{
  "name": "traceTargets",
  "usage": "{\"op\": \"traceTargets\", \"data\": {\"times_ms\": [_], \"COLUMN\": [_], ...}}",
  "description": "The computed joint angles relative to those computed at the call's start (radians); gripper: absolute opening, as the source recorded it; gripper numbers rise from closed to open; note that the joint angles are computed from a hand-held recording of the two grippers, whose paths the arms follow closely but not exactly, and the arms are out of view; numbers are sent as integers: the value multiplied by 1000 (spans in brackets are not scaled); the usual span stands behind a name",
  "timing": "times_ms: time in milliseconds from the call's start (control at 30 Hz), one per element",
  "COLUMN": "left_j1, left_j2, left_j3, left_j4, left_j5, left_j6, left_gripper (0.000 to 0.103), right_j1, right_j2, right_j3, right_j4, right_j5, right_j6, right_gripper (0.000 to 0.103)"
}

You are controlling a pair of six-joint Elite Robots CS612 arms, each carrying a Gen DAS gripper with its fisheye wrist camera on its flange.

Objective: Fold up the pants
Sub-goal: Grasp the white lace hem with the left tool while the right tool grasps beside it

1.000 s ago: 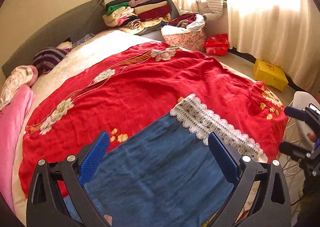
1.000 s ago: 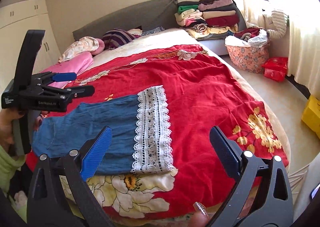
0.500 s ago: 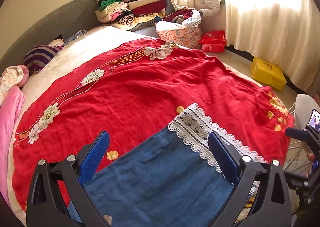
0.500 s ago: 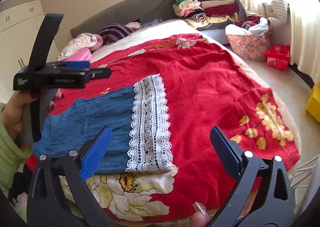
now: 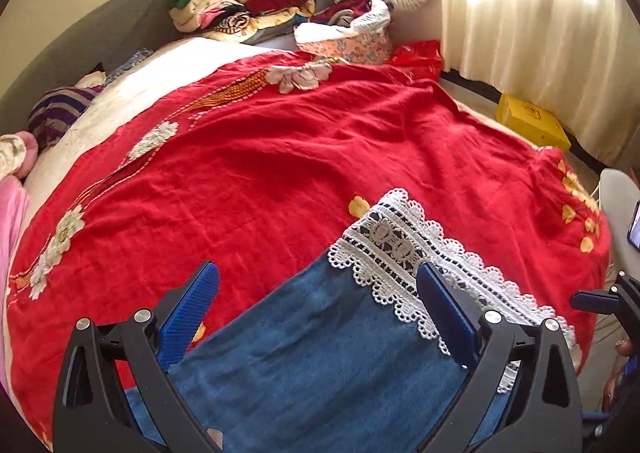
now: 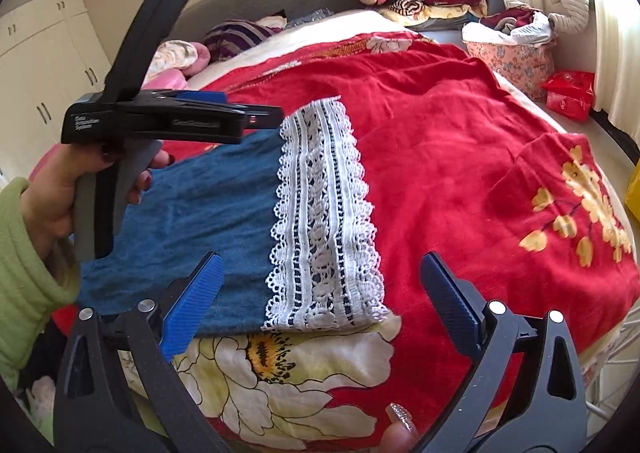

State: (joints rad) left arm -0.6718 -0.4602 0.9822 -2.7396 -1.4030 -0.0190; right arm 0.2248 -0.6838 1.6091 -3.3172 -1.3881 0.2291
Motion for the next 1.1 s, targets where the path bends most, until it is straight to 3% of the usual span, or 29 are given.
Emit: {"op": "traceTargets", "data": {"times_ms": [200, 333, 500, 533, 667, 700, 767, 933, 1000, 1033, 1100], "left_j1": [7, 24, 38, 40, 34, 34, 32, 23, 14, 6, 4], "left_j2": [47, 80, 100, 102, 104, 104, 107, 101, 89, 83, 77], "left_j3": [-74, -131, -159, -161, -167, -170, -181, -161, -142, -131, -124], "left_j4": [65, 137, 160, 161, 157, 165, 186, 166, 158, 151, 153], "left_j5": [-37, -114, -185, -195, -222, -227, -223, -183, -152, -122, -124], "left_j6": [35, -5, -37, -38, 10, 12, 5, 28, 51, 74, 83], "left_gripper": [98, 98, 97, 94, 61, 58, 58, 51, 37, 35, 26], "right_j1": [3, 2, 3, 4, 4, 6, 9, 12, 13, 13, 12], "right_j2": [10, 18, 23, 24, 27, 27, 30, 36, 35, 33, 32], "right_j3": [-15, -26, -26, -26, -29, -30, -37, -38, -30, -25, -19], "right_j4": [34, 54, 47, 45, 38, 42, 53, 36, 25, 15, -2], "right_j5": [3, -2, -5, -5, 1, -2, 5, 5, 5, 11, 25], "right_j6": [27, 41, 49, 53, 61, 54, 31, 5, -27, -48, -57], "right_gripper": [93, 93, 93, 93, 92, 88, 64, 47, 35, 29, 26]}}
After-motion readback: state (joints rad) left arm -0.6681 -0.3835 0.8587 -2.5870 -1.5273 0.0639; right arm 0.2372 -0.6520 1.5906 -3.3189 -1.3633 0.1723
